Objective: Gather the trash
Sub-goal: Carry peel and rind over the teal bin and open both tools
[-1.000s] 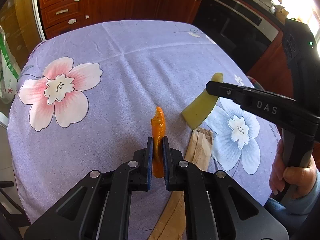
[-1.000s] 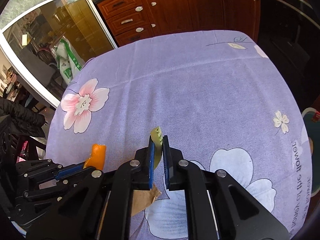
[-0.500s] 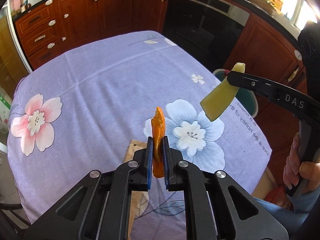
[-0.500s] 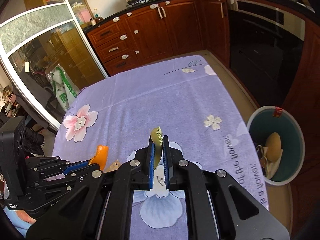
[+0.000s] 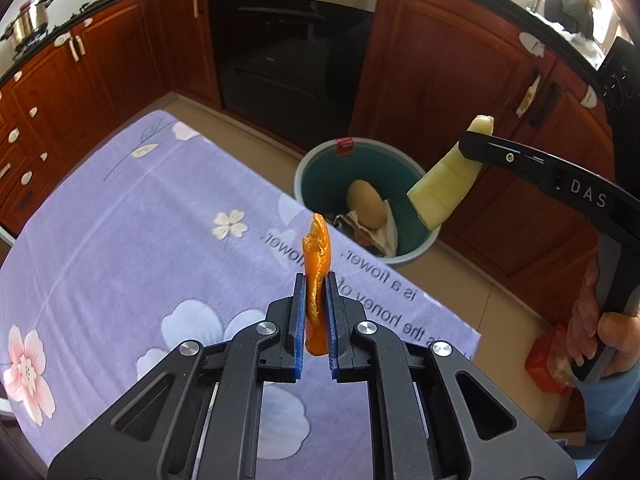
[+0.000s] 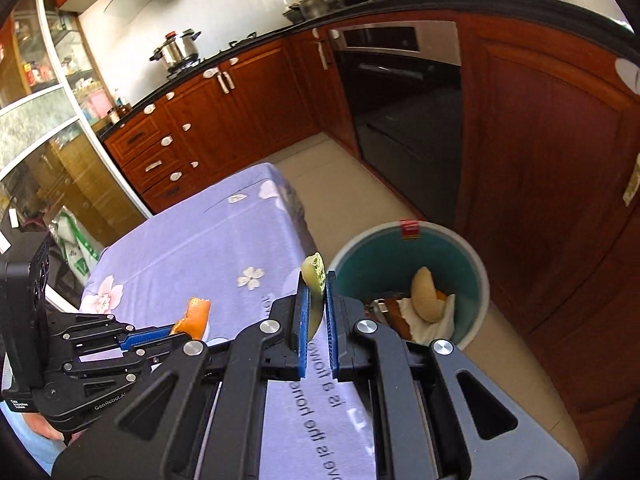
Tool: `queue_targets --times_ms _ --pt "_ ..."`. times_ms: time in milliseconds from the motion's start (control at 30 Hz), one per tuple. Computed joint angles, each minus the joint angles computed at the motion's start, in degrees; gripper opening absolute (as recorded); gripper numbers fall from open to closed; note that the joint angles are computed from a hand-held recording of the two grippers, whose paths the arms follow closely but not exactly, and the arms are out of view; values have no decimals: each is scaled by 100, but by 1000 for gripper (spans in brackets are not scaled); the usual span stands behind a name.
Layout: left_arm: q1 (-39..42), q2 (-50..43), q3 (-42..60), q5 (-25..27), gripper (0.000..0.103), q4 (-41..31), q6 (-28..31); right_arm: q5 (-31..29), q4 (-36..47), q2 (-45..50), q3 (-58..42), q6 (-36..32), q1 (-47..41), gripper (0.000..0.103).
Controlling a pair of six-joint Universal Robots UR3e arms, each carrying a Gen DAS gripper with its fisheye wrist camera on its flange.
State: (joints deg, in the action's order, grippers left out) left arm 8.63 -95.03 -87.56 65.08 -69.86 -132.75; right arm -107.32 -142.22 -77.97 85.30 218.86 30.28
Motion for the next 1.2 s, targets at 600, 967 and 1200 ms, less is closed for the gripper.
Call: queue_targets --times_ms 600,967,1200 --pt "-1894 -2637 2372 714 10 219 -1228 1202 -601 -582 1854 -267 -1766 8" --pt "-2155 -3599 3699 797 13 -222 -1341 1442 -587 -208 1695 -371 -2062 8" --pt "-2175 -3556 3606 918 65 12 -1424 1539 -556 -37 1490 -413 -2121 42"
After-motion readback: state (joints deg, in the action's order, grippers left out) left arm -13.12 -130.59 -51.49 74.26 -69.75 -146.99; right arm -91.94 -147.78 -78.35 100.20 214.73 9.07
